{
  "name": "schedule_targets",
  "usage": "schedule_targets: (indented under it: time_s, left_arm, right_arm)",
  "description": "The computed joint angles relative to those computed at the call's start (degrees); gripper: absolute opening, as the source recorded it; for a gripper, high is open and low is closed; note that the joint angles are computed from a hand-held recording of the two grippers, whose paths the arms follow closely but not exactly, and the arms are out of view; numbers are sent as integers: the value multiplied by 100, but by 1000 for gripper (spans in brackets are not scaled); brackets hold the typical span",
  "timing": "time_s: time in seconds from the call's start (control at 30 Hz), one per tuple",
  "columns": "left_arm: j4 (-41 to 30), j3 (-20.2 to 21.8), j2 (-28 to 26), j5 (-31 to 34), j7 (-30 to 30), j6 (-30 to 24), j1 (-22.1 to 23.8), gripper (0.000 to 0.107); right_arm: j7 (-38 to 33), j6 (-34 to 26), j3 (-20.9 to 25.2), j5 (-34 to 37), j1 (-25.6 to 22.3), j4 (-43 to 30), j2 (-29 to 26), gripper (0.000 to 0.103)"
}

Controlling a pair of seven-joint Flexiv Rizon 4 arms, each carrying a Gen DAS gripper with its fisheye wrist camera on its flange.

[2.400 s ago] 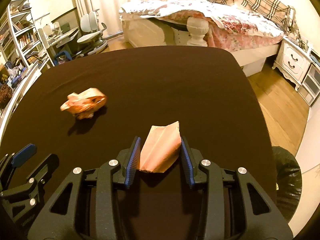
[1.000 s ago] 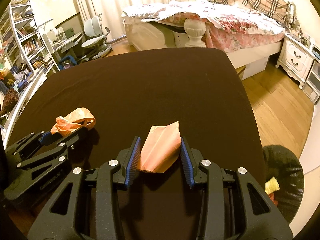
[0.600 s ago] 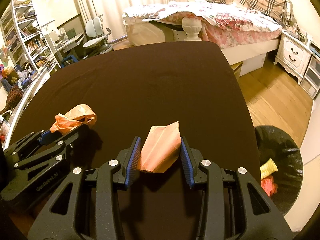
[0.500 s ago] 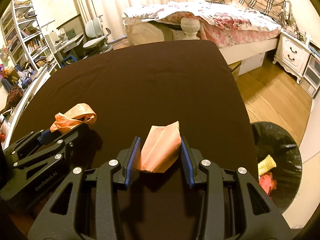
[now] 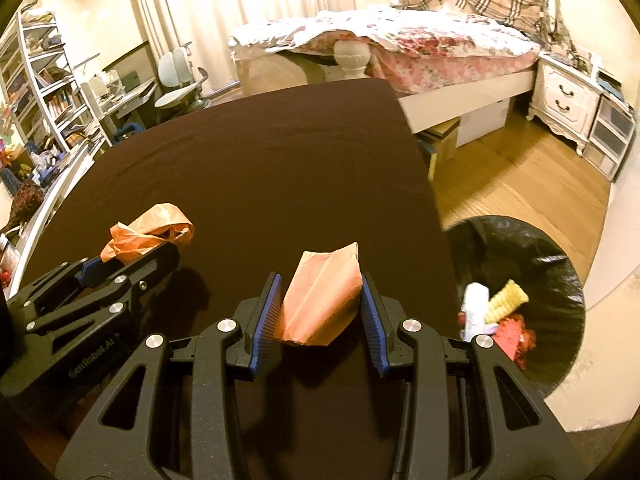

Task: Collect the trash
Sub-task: 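Carry the tan paper and orange paper over the black bin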

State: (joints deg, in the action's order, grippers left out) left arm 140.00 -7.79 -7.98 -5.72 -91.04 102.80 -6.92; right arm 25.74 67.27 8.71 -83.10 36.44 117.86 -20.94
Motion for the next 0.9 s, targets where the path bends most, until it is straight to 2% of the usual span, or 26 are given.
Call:
schedule_targets:
  time_s: [0.6, 0.77, 0.9]
  left_arm:
    - [-323, -171, -305, 205, 1, 152, -500, 49]
    - [-525, -442, -444, 269, 31, 129, -447, 49]
    - [-697, -509, -567, 309, 107, 122, -572, 49]
  right_arm:
    - [971, -457, 238, -192, -652, 1153, 976, 38]
    - [1068, -623, 299, -26, -831, 1456, 1246, 38]
    - [1104, -745, 341, 94, -937, 1633, 1411, 38]
